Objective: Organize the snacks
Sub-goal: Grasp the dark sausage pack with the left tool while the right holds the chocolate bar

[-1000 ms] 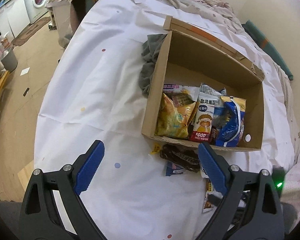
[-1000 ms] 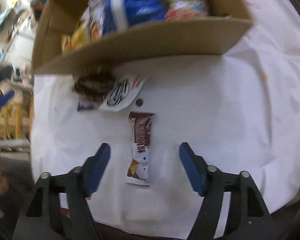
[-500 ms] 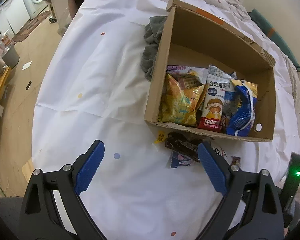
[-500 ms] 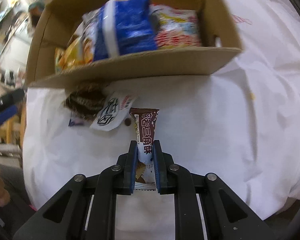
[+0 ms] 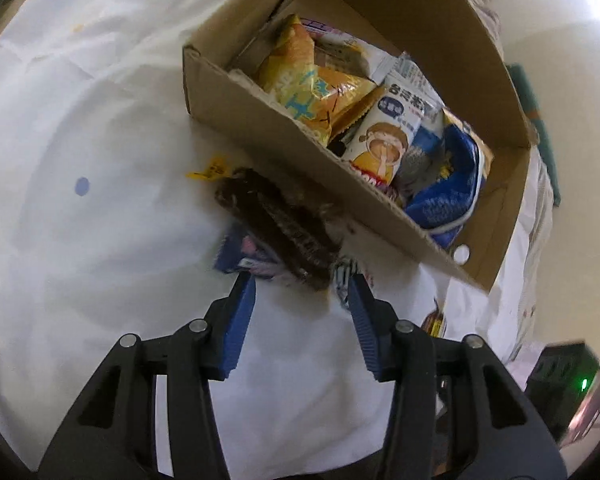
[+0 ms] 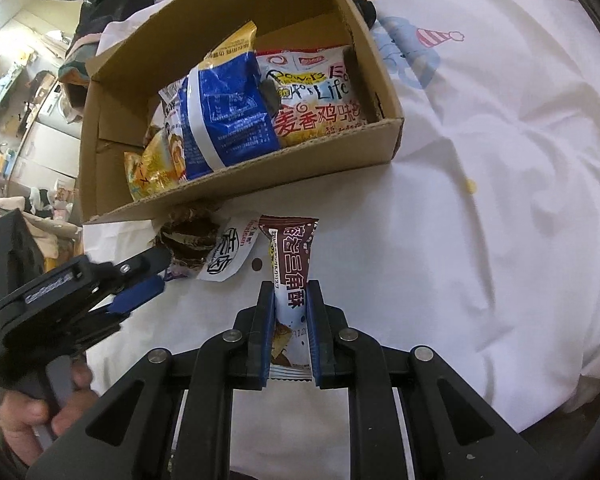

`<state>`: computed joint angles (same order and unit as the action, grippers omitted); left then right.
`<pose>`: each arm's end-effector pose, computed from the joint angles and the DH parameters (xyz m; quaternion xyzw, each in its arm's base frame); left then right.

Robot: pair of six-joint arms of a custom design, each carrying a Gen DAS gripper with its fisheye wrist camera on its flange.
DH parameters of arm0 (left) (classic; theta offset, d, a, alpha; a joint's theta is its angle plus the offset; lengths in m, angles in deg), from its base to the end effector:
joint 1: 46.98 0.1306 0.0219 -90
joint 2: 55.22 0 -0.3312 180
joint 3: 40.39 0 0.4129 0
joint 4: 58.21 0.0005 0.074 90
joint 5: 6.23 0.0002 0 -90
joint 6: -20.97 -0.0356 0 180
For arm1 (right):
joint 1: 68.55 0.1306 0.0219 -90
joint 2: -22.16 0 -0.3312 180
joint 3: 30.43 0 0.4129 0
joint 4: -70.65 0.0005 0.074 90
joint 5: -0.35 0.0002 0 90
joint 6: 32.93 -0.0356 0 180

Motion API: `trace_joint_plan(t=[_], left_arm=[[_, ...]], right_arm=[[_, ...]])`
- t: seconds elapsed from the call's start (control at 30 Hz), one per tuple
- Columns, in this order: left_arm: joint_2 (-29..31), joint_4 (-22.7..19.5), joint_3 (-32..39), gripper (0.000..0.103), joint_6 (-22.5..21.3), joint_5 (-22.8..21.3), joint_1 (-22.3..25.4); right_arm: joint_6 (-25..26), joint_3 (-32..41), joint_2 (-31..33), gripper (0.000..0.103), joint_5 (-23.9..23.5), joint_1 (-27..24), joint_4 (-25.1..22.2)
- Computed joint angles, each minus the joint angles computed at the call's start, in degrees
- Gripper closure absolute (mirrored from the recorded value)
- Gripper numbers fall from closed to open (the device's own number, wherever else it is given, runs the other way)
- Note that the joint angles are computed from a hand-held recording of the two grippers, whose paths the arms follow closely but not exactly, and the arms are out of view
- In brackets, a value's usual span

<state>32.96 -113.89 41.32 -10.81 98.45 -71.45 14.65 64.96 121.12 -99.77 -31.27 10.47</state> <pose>0.4258 -0.2042 0.3191 -0.2500 0.9301 -0.2508 0.0973 0.4211 0.3278 0.3342 0.0235 0.9700 0.2109 0.1186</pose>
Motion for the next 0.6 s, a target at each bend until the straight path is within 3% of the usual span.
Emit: trace_joint_plan(t=[0.13,0.2,0.27,0.37,0.47,0.6], left_arm=[[2.33,0.19,0.38,0.091,2.71,1.41,-0.51],[1.74,1.59,-0.23,0.093,3.43,-0.83,-1.16],[0.82,1.62,-0.08,0.095,1.11,-4.41,-2.22],[-1.56,0.30,-1.16,0.098,0.46,-4.75,-2.13],[-2.58,-3.28,-1.31,0.100,-3.19,-2.59,-0.90],[-1.46,-14.21,0.25,0.101,-14.95,4.71,0.80]], right_arm=[[-1.06,-1.54,-1.73,0.087,-0.78,-0.58,1.41],[-1.04,-1.48,-2.07,0.087,-0.08,-0.49,1.47],[-1.39,-1.84,-2.59,0.087,0.32,-0.58,1.88],[-1.90,-2.71,-3.69,0.087,0.70,-1.02,2.34],[-2.31,-3.18,-4.37,0.087,0.56,-1.43,2.91],[-2.33,-2.56,-4.17,0.087,0.11,-1.15,3.59]])
